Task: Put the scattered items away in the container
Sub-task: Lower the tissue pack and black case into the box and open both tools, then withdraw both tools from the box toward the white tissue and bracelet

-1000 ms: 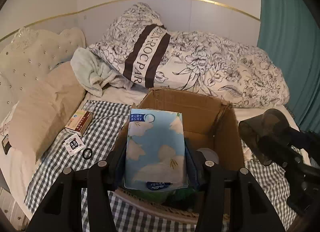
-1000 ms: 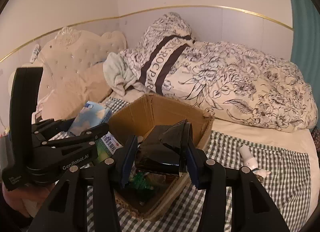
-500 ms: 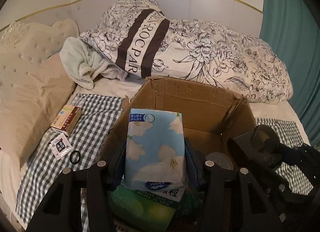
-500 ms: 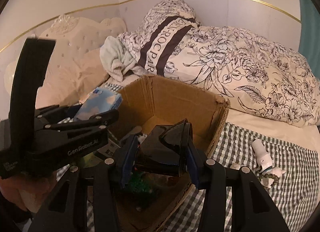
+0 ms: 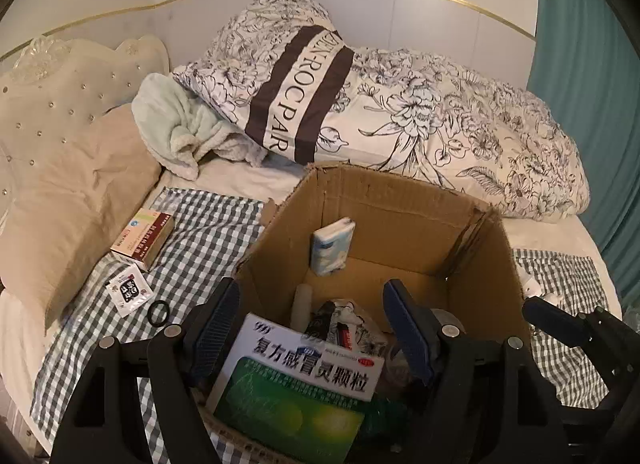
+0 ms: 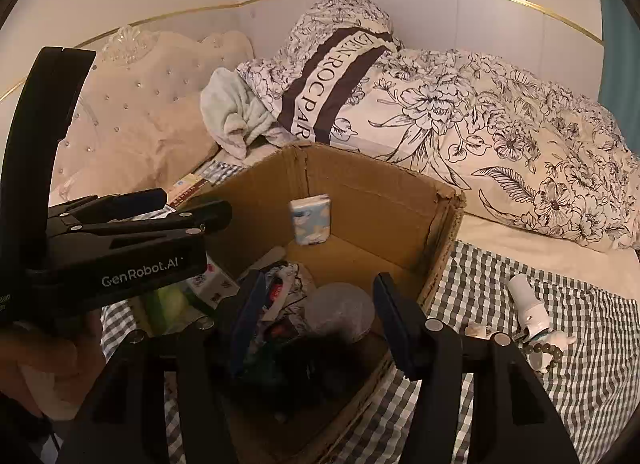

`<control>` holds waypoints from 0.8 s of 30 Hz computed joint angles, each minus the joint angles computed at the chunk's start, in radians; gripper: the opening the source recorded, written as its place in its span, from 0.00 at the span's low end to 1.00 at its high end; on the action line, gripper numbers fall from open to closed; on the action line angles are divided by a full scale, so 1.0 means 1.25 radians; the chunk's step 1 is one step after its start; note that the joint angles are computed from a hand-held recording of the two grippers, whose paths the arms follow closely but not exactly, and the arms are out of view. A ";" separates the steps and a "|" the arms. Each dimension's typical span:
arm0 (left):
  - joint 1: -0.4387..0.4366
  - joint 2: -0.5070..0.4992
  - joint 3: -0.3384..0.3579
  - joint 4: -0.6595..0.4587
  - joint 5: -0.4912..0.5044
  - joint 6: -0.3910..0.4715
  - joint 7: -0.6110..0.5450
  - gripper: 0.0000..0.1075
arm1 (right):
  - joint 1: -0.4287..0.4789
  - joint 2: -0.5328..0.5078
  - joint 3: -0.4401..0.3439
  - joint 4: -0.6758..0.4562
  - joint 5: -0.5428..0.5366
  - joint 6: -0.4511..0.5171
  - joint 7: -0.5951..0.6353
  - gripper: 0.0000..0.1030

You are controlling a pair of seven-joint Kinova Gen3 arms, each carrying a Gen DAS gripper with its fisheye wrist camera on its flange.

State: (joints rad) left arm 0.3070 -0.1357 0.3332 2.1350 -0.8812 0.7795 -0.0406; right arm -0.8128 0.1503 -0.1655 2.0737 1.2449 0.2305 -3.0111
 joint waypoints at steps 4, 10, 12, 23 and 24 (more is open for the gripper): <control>0.008 -0.015 0.018 -0.014 0.007 0.036 -0.002 0.72 | 0.004 -0.030 -0.014 0.012 -0.008 0.009 0.001 0.54; 0.022 -0.037 0.054 -0.049 0.016 0.101 -0.004 0.72 | 0.041 -0.095 -0.057 0.034 -0.046 0.023 0.030 0.54; 0.027 -0.043 0.069 -0.061 0.018 0.124 -0.001 0.73 | 0.060 -0.118 -0.077 0.042 -0.066 0.028 0.047 0.55; 0.082 -0.040 0.154 -0.149 -0.008 0.260 0.041 0.77 | 0.143 -0.257 -0.123 0.085 -0.260 0.036 0.233 0.62; 0.090 -0.036 0.158 -0.157 -0.012 0.271 0.046 0.77 | 0.144 -0.273 -0.117 0.090 -0.286 0.038 0.259 0.63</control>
State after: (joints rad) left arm 0.4190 -0.1812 0.5312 1.9392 -0.8965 1.1184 0.0164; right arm -0.6334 -0.1916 -0.3117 2.1858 0.8874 0.2783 -2.6878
